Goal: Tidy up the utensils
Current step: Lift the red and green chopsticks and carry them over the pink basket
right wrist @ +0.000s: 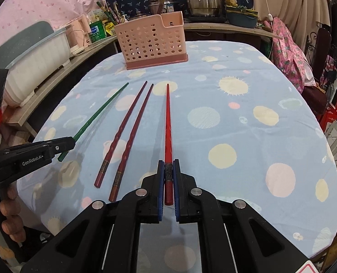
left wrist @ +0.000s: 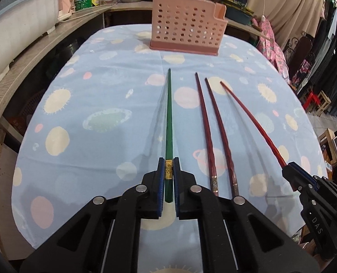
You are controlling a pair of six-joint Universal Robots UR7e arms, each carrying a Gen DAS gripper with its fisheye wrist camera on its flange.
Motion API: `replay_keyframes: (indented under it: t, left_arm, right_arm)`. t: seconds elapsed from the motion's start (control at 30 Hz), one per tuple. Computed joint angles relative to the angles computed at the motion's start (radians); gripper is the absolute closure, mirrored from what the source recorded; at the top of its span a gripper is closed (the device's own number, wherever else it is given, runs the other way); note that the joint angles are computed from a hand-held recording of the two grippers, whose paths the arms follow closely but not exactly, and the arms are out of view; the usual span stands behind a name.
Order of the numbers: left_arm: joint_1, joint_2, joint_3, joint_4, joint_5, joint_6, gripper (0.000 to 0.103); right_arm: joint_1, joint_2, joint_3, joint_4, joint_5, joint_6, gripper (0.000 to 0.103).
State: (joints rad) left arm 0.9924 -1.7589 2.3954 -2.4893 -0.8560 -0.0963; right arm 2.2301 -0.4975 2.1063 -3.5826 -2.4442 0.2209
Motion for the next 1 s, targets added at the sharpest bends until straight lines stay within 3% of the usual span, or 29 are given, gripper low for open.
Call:
replay_keyframes:
  t: [0.23,0.43,0.87,1.0]
  left_arm:
    - [-0.023,-0.026,-0.052,0.003,-0.018,-0.002,0.096]
    - [-0.048,-0.011,-0.110,-0.029,-0.009,0.027,0.096]
    - [-0.052,0.154,-0.295,-0.208,0.001,0.157,0.096]
    - [-0.051,0.212,-0.354,-0.249,0.006,0.194,0.096]
  right_arm:
    - [0.016,-0.056,-0.017,-0.056,-0.010,-0.051,0.096]
    - [0.021,-0.096,-0.059,-0.120,-0.015,-0.143,0.096]
    - [0.002,-0.104,-0.253,-0.159,0.024,-0.371,0.096]
    - [-0.013,-0.106,-0.301,-0.146,0.058,-0.392,0.096]
